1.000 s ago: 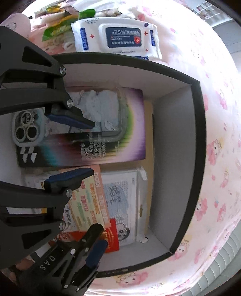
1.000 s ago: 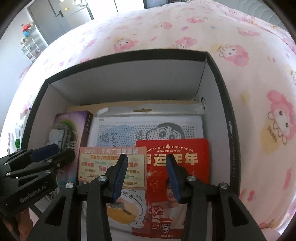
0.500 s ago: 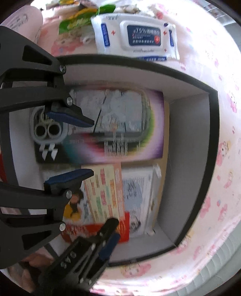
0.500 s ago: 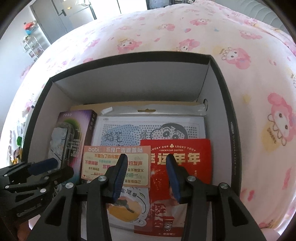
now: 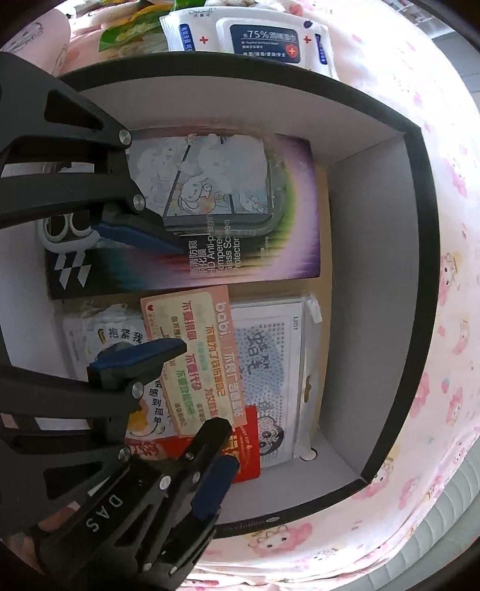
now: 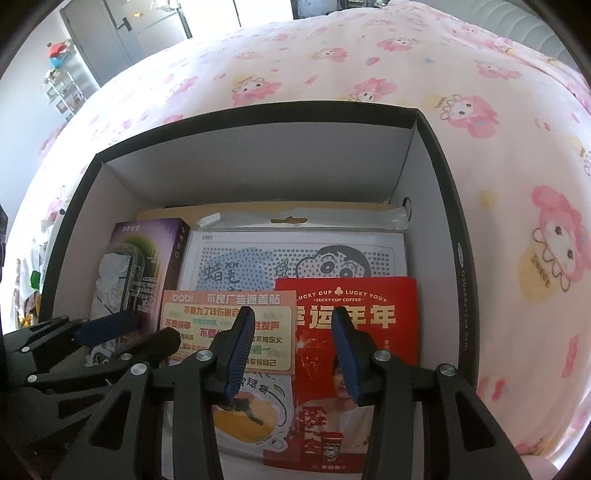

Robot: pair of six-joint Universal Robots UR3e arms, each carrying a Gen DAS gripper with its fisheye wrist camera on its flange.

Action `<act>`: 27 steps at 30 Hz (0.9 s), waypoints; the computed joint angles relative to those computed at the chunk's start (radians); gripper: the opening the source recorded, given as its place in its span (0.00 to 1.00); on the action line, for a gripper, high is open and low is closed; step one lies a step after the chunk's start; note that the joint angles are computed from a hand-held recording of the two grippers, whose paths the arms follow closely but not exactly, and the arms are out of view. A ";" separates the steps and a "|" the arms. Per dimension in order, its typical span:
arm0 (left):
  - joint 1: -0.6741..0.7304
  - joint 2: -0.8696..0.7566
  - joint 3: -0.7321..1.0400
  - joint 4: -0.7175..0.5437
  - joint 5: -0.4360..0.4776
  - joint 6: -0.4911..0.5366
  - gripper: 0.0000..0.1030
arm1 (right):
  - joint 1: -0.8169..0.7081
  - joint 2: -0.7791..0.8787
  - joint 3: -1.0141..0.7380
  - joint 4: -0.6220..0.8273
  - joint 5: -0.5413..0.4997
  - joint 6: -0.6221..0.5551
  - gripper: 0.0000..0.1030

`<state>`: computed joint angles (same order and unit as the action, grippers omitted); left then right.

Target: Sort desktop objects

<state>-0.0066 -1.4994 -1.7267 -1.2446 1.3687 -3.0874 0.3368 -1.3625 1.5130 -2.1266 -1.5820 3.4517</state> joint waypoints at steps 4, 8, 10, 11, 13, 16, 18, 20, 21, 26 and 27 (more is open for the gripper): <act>0.004 -0.005 -0.002 0.006 -0.006 0.008 0.47 | 0.014 0.033 -0.034 0.005 -0.006 0.007 0.38; 0.032 -0.003 -0.009 0.003 -0.043 0.013 0.47 | 0.031 0.061 -0.057 0.006 -0.015 0.016 0.38; 0.043 0.001 -0.017 0.002 -0.056 0.017 0.47 | 0.040 0.071 -0.055 -0.004 -0.021 0.023 0.38; 0.024 0.007 -0.026 0.007 -0.050 0.000 0.47 | 0.042 0.073 -0.057 -0.004 -0.023 0.026 0.38; -0.018 -0.023 -0.008 0.030 -0.026 -0.036 0.47 | 0.039 0.076 -0.044 -0.021 -0.023 0.027 0.38; -0.040 -0.023 0.011 0.062 -0.017 -0.043 0.45 | 0.047 0.081 -0.048 -0.020 -0.032 0.036 0.38; -0.049 -0.031 0.024 0.083 -0.014 -0.053 0.45 | 0.049 0.083 -0.049 -0.018 -0.044 0.042 0.38; -0.050 -0.054 0.044 0.076 -0.020 -0.050 0.45 | 0.043 0.084 -0.045 -0.020 -0.040 0.045 0.38; -0.059 -0.078 0.060 0.068 -0.010 -0.054 0.45 | 0.039 0.086 -0.043 -0.020 -0.035 0.044 0.38; -0.102 -0.108 0.045 0.102 0.074 -0.056 0.45 | 0.050 0.103 -0.059 0.000 -0.040 0.034 0.39; -0.098 -0.105 0.043 0.099 0.066 -0.057 0.45 | 0.051 0.103 -0.059 0.004 -0.039 0.032 0.39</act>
